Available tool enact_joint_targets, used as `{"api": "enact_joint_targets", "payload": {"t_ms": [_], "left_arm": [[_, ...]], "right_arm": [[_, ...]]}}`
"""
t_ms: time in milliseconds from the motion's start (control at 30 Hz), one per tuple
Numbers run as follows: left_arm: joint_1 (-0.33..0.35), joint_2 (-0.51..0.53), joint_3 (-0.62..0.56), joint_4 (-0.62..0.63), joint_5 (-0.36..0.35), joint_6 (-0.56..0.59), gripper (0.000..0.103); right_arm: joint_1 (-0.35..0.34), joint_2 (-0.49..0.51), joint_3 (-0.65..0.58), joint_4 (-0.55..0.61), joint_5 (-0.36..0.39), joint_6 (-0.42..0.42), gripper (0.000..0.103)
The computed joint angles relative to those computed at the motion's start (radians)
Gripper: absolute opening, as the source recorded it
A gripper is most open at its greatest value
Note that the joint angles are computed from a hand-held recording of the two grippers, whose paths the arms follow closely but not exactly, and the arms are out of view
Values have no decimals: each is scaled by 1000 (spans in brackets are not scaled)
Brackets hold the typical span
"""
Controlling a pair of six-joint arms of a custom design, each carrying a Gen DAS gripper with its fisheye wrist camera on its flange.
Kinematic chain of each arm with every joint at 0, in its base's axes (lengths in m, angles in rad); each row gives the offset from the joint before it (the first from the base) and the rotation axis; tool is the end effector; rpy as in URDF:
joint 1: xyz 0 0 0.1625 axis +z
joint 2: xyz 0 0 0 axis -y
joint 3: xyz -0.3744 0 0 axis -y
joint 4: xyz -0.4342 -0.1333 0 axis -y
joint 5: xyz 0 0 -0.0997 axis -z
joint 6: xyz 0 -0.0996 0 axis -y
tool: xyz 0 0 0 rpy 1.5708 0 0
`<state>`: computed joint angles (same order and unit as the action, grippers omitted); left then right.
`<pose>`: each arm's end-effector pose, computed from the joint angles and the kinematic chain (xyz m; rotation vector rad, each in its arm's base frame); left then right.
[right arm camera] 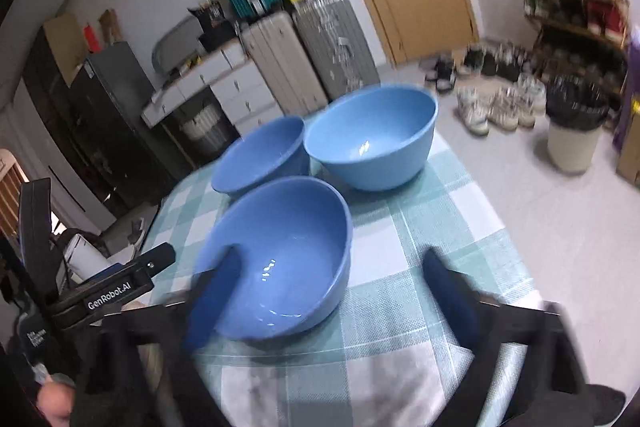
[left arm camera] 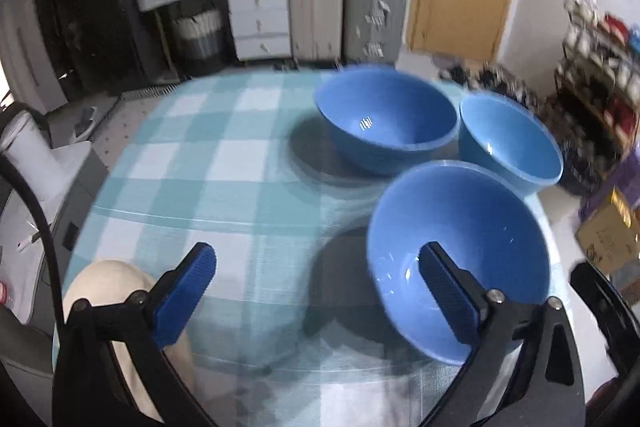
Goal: Organize plates and bowls
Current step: 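Close the left tool on the nearest blue bowl rim while the right tool grips its other rim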
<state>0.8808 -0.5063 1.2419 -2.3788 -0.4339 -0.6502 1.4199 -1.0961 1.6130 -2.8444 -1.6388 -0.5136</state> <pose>-0.3061 -0.7222 0.0182 -0.0069 2.1284 -0.9046 0.0215 -0.7005 0.2771 0.4457 -2.6306 0.9729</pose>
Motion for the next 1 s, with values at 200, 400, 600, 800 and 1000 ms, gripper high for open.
{"api": "enact_joint_targets", "payload": {"t_ms": [200, 400, 600, 800, 1000], "left_arm": [[26, 69, -107, 35, -78, 36, 91], [54, 106, -174, 92, -132, 14, 66], [75, 108, -180, 89, -212, -10, 40], [80, 105, -175, 71, -259, -8, 20], [78, 93, -151, 52, -269, -13, 14]], "right_arm": [[6, 103, -150, 129, -97, 4, 61], [12, 185, -256, 215, -139, 8, 60], [19, 238, -297, 225, -175, 18, 39], [22, 263, -324, 267, -185, 21, 25], [24, 263, -324, 287, -184, 36, 12]]}}
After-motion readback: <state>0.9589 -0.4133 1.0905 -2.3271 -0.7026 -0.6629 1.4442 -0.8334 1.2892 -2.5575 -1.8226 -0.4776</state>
